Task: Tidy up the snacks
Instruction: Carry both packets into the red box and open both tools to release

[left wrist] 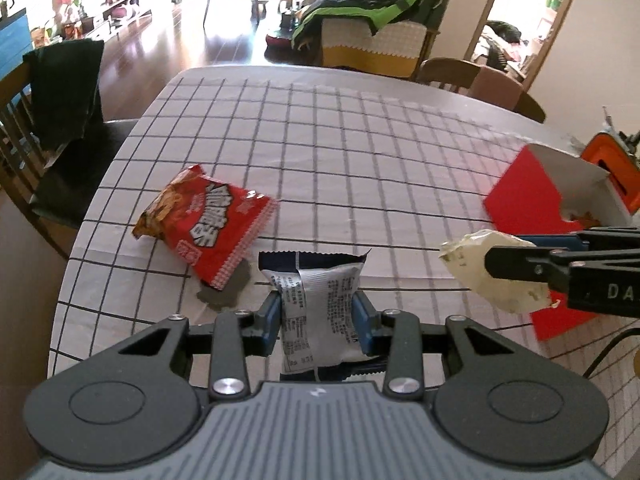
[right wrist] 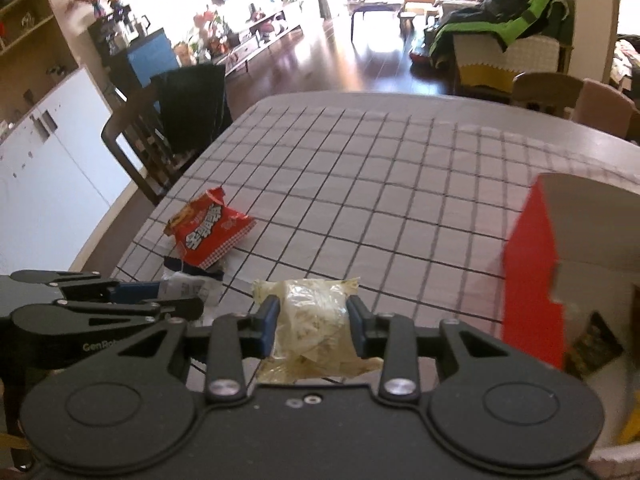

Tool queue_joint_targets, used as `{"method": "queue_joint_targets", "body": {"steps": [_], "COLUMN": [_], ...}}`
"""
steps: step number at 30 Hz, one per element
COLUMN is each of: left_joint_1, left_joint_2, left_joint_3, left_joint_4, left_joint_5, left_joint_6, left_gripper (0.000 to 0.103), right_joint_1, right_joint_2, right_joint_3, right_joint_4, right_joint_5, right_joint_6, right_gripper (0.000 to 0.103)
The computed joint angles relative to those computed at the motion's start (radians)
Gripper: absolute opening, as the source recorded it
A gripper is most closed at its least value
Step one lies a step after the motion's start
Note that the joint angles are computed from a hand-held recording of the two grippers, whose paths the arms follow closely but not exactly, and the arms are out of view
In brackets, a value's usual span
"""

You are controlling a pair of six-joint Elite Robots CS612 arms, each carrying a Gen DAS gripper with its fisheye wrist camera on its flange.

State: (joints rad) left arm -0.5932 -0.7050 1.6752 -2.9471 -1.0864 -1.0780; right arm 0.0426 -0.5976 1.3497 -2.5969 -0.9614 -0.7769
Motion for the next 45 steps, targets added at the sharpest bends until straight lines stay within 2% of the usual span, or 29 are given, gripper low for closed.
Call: {"method": "queue_joint_targets", "body": {"steps": [12, 24, 38, 45], "left_joint_1": [-0.032, -0.052, -0.052, -0.039], "left_joint_2": [0.017, 0.092, 0.208, 0.274], "left_joint_3": [-0.110, -0.315, -0.582, -0.711], "left_joint_4": [-0.005, 0.038, 0.229, 0.331], "left_joint_5": [0.024, 0.002, -0.073, -0.118], "left_joint_6": [0.119, 0.252, 0.340, 0.340], "left_gripper": [0.037, 0.037, 0.037, 0.037], "right_joint_1": [-0.082, -0.146, -0.178, -0.188], "right_joint_2": [-0.025, 0.006, 0.067, 0.107], "right_joint_3": [0.022, -0.031, -0.121, -0.180], "right_joint_4": [-0.098, -0.176, -0.218, -0.202], "right_joint_5": [0.073, 0.093, 0.031, -0.013], "right_joint_6": [0.071, 0.126, 0.197, 0.208], "right_gripper": [0.035, 0.035, 0.035, 0.035]}}
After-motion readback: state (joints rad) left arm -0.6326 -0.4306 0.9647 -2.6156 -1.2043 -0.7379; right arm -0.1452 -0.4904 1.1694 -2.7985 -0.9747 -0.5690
